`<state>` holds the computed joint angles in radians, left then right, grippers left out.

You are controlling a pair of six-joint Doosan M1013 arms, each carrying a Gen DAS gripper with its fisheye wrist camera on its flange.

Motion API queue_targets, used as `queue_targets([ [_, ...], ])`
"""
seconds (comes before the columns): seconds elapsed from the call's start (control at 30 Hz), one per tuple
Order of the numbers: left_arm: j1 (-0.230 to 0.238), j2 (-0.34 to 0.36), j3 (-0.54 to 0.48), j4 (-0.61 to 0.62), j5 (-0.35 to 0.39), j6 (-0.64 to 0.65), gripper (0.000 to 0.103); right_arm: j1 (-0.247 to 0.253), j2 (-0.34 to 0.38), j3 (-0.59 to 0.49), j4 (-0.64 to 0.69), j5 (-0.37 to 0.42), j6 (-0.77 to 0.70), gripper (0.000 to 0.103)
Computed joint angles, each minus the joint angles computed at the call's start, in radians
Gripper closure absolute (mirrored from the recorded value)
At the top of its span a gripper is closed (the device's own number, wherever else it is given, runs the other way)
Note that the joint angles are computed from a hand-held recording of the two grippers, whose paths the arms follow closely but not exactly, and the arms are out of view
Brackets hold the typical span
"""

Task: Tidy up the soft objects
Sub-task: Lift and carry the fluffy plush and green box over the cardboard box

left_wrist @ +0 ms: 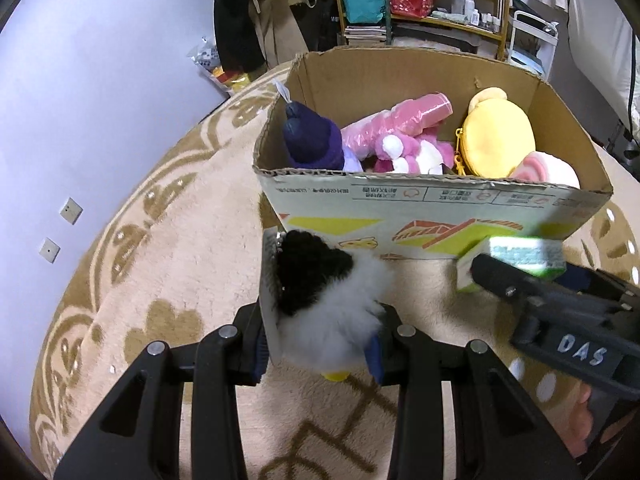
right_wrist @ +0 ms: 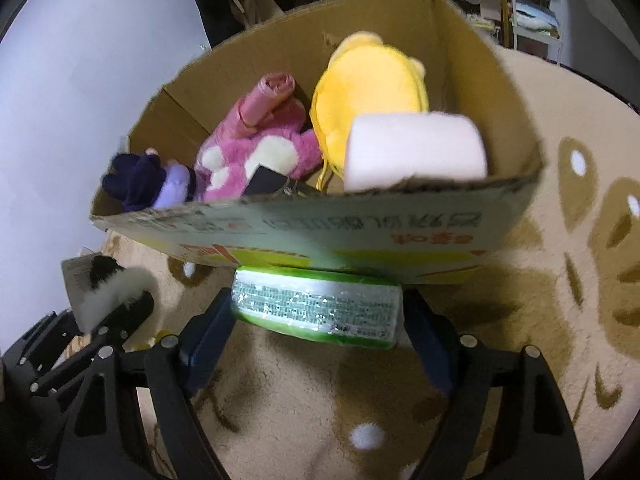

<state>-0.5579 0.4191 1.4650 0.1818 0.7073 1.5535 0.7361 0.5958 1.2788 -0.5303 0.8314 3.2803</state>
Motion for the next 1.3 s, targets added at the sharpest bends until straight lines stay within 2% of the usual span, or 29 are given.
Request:
queue_targets([
  [0.13,0.002,-0.016,0.011,0.004,-0.023,0.003,0.067,0.013,-0.019,0.006,-0.063,0.02,0.052,0.017],
  [0.3,0.006,-0.047,0.03,0.009,-0.086,-0.013,0.067,0.034,-0.05,0.016,-0.158,0.054,0.12,0.017],
  [0.4,0.011,-0.065,0.034,-0.012,-0.124,-0.012,0.067,0.046,-0.068,0.019,-0.219,0.082,0.135,0.017],
  [0.53,0.024,-0.084,0.028,-0.094,-0.166,0.053,0.067,0.059,-0.079,0.009,-0.296,0.116,0.152,0.017],
  [0.67,0.028,-0.103,0.031,-0.089,-0.226,0.067,0.067,0.073,-0.08,-0.014,-0.363,0.164,0.149,0.017],
  [0.8,0.033,-0.116,0.033,-0.084,-0.273,0.063,0.067,0.094,-0.061,-0.061,-0.424,0.262,0.103,0.017],
  [1.1,0.026,-0.131,0.038,-0.085,-0.346,0.104,0.067,0.114,-0.054,-0.089,-0.545,0.31,0.072,0.017],
  [1.3,0.02,-0.114,0.009,-0.111,-0.35,0.147,0.067,0.115,-0.045,-0.102,-0.603,0.337,0.042,0.017],
])
